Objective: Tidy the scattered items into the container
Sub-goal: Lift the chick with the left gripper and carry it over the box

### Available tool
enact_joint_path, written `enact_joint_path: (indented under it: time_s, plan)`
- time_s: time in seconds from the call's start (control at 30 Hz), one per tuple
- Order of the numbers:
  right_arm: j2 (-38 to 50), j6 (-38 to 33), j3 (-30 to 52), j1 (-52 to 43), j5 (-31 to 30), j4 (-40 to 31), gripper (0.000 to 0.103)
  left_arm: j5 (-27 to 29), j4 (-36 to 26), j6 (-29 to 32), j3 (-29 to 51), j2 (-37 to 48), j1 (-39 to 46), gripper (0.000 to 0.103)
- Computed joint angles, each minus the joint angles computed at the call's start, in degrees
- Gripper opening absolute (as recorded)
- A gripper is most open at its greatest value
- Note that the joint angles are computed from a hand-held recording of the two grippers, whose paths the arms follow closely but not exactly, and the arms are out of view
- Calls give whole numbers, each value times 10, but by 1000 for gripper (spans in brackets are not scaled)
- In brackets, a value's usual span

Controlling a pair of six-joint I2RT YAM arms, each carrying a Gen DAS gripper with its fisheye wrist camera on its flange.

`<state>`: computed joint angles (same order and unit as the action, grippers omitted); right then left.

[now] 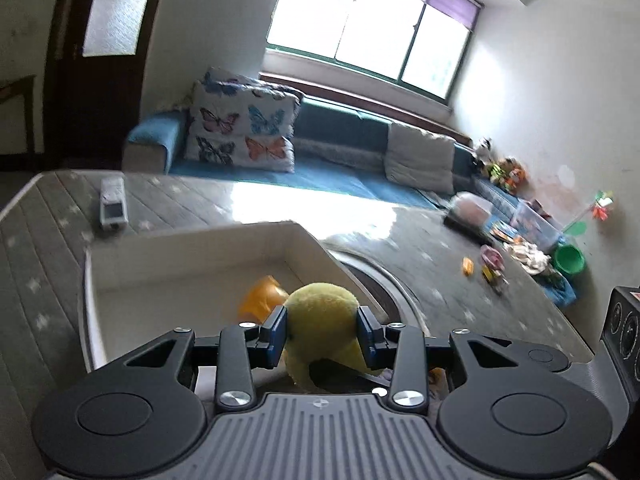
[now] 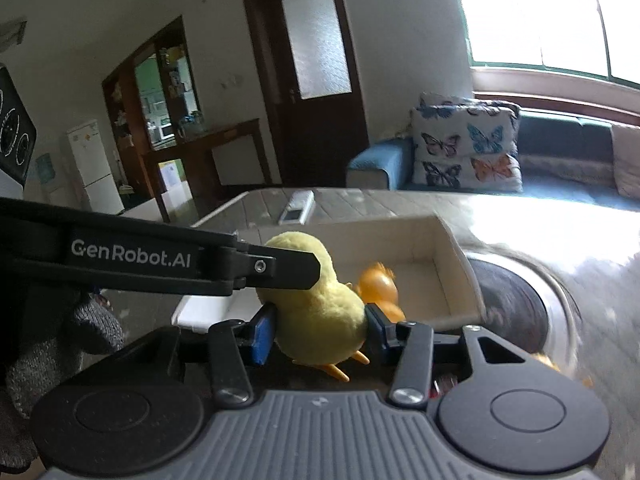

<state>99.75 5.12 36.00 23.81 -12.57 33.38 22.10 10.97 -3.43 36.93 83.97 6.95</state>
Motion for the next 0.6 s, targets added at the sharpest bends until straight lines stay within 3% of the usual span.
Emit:
enact_joint_path:
  time_s: [0.37,0.6]
  plan:
    - [163,27,208,17,-11,-87,47,11,-33,8,156,179,54,40]
    - [230,37,271,23,-8,-132,47,14,-50,11,210,260,64,40]
